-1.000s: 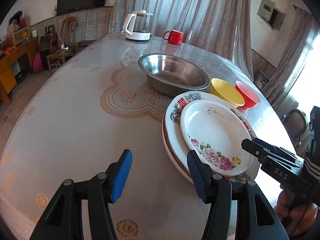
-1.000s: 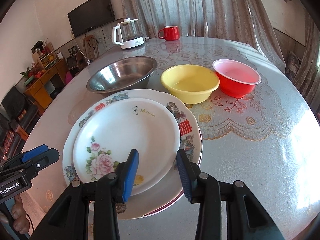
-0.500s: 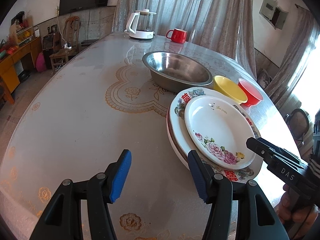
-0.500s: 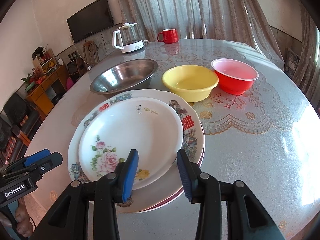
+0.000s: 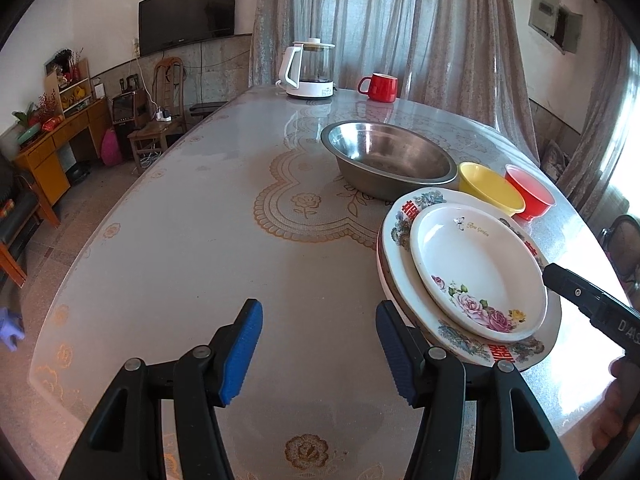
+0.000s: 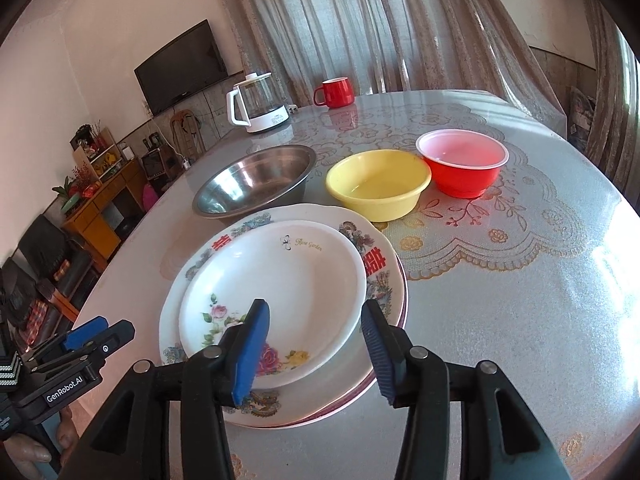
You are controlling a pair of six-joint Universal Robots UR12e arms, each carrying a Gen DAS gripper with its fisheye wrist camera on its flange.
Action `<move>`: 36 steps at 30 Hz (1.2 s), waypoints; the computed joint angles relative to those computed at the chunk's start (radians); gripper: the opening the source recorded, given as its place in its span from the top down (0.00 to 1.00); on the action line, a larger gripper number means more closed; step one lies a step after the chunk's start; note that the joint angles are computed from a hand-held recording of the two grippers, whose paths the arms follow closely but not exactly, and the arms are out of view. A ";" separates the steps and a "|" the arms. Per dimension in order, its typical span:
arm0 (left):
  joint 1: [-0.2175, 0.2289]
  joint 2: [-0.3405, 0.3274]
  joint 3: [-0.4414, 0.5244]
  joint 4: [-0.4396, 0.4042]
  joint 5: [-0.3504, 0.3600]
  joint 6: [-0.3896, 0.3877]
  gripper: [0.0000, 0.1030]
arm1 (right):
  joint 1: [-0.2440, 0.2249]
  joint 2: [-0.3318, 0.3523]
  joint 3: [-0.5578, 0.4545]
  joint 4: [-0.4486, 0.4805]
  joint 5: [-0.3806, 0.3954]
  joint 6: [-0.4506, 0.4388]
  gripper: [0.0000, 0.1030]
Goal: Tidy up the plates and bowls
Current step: 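Open the left tool and withdraw it from the pink-rose plate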
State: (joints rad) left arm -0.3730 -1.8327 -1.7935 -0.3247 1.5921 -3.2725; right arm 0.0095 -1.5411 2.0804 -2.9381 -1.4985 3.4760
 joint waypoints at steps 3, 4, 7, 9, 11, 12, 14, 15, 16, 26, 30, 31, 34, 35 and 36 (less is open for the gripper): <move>-0.002 -0.003 0.000 0.012 0.018 0.001 0.42 | 0.004 0.002 -0.001 -0.011 0.005 -0.015 0.53; -0.004 -0.003 0.000 0.017 0.025 0.004 0.42 | 0.005 0.004 -0.002 -0.014 0.007 -0.022 0.53; -0.009 -0.005 0.000 0.034 0.047 0.014 0.42 | 0.006 0.005 -0.004 -0.014 0.015 -0.020 0.53; -0.011 -0.006 0.000 0.040 0.053 0.021 0.42 | 0.005 0.007 -0.005 -0.014 0.015 -0.017 0.53; -0.013 -0.007 0.001 0.044 0.054 0.028 0.42 | 0.004 0.008 -0.007 -0.010 0.017 -0.017 0.53; -0.013 -0.008 0.001 0.045 0.053 0.031 0.42 | 0.004 0.008 -0.008 -0.010 0.020 -0.016 0.53; -0.014 -0.009 0.003 0.043 0.050 0.035 0.42 | 0.004 0.009 -0.008 -0.013 0.023 -0.019 0.53; -0.014 -0.009 0.003 0.042 0.048 0.035 0.42 | 0.004 0.009 -0.008 -0.013 0.024 -0.021 0.53; -0.014 -0.010 0.005 0.039 0.045 0.036 0.42 | 0.003 0.010 -0.008 -0.013 0.026 -0.020 0.53; 0.001 -0.025 0.031 -0.010 0.011 0.020 0.39 | -0.017 0.022 -0.020 0.010 0.085 -0.002 0.53; 0.013 -0.036 0.054 -0.031 0.002 0.004 0.39 | -0.027 0.033 -0.036 0.015 0.123 -0.005 0.53; 0.015 -0.040 0.061 -0.037 0.005 0.001 0.39 | -0.028 0.036 -0.041 0.018 0.131 -0.010 0.53; 0.025 -0.049 0.079 -0.061 -0.009 -0.022 0.39 | -0.032 0.047 -0.057 0.025 0.153 -0.015 0.53; 0.027 -0.052 0.084 -0.066 -0.011 -0.028 0.39 | -0.032 0.051 -0.062 0.026 0.160 -0.019 0.53; 0.029 -0.055 0.087 -0.071 -0.013 -0.031 0.39 | -0.031 0.055 -0.067 0.029 0.163 -0.023 0.53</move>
State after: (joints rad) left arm -0.3444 -1.8875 -1.7062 -0.3959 1.5791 -3.3031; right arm -0.0219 -1.4862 2.0130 -2.9090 -1.3360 3.4531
